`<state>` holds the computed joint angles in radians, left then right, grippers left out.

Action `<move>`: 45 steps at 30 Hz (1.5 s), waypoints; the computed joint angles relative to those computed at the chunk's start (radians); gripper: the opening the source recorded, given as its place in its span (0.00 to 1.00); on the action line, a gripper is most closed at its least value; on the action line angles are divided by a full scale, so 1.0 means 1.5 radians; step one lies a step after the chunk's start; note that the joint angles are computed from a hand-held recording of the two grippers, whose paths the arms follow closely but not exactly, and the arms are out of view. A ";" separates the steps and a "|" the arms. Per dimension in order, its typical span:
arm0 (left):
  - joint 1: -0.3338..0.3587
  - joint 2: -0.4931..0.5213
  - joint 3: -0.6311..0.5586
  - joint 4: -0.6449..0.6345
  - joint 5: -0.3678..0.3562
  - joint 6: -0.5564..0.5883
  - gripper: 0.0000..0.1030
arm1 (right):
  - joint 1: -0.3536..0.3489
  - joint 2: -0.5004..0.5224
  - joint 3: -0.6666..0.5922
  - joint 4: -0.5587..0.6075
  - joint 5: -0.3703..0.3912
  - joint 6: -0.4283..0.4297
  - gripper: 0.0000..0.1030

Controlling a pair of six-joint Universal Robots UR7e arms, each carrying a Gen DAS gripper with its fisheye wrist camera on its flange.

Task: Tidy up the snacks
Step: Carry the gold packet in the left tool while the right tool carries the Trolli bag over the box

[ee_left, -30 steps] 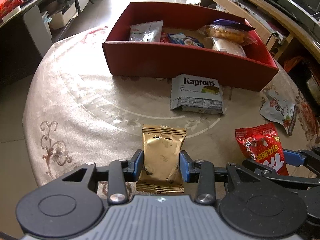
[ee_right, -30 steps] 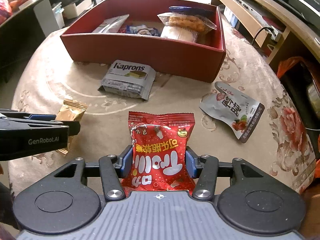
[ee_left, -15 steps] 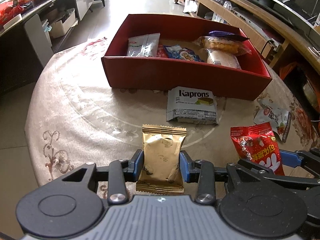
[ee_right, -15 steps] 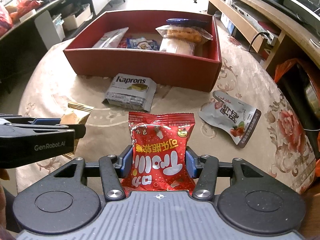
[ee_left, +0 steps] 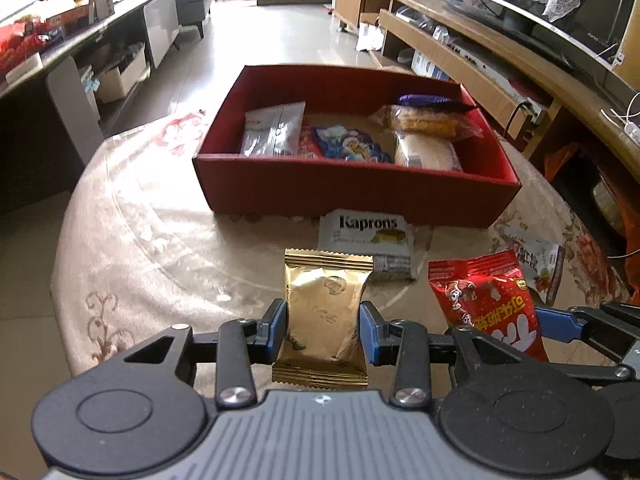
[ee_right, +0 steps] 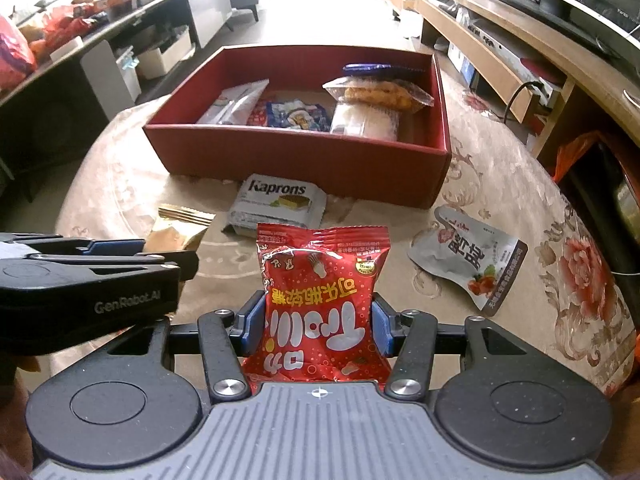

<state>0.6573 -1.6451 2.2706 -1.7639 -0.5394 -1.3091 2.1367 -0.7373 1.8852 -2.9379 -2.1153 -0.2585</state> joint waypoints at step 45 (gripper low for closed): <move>0.135 0.164 -0.156 -0.373 0.132 0.370 0.39 | -0.020 0.090 -0.211 -0.021 0.036 -0.019 0.59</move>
